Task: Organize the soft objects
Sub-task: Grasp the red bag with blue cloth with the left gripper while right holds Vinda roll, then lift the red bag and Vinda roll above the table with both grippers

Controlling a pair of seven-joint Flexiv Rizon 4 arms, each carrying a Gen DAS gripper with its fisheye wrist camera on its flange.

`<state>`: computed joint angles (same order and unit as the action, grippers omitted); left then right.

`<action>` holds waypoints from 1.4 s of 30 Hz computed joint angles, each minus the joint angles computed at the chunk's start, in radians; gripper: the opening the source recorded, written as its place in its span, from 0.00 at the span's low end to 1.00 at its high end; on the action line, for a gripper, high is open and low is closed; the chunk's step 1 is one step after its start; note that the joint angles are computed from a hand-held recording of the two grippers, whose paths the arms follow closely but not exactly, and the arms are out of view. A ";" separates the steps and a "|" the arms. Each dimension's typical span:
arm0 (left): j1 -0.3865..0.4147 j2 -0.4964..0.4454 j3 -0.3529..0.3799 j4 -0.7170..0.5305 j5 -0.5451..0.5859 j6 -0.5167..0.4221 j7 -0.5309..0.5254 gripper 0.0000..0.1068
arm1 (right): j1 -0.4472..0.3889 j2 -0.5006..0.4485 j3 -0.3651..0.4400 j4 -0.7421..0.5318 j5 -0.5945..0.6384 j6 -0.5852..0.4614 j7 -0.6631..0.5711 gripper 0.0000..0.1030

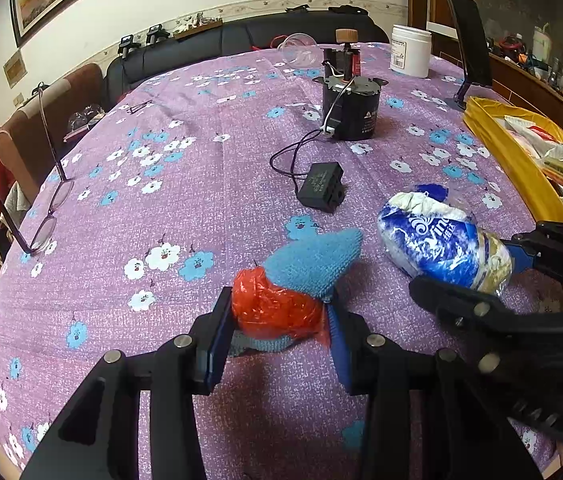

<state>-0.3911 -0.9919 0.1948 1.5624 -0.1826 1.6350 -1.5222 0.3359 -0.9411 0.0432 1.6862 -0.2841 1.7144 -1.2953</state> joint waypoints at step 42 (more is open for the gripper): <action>-0.163 -0.043 0.157 0.052 -0.223 0.160 0.046 0.35 | 0.027 -0.004 -0.037 0.042 0.068 0.188 0.006 0.41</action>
<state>-0.5539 -1.0345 0.3520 1.6143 -0.4052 1.7948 -1.4761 0.3626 -0.9455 0.0058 1.7282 -0.2162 1.9022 -1.2891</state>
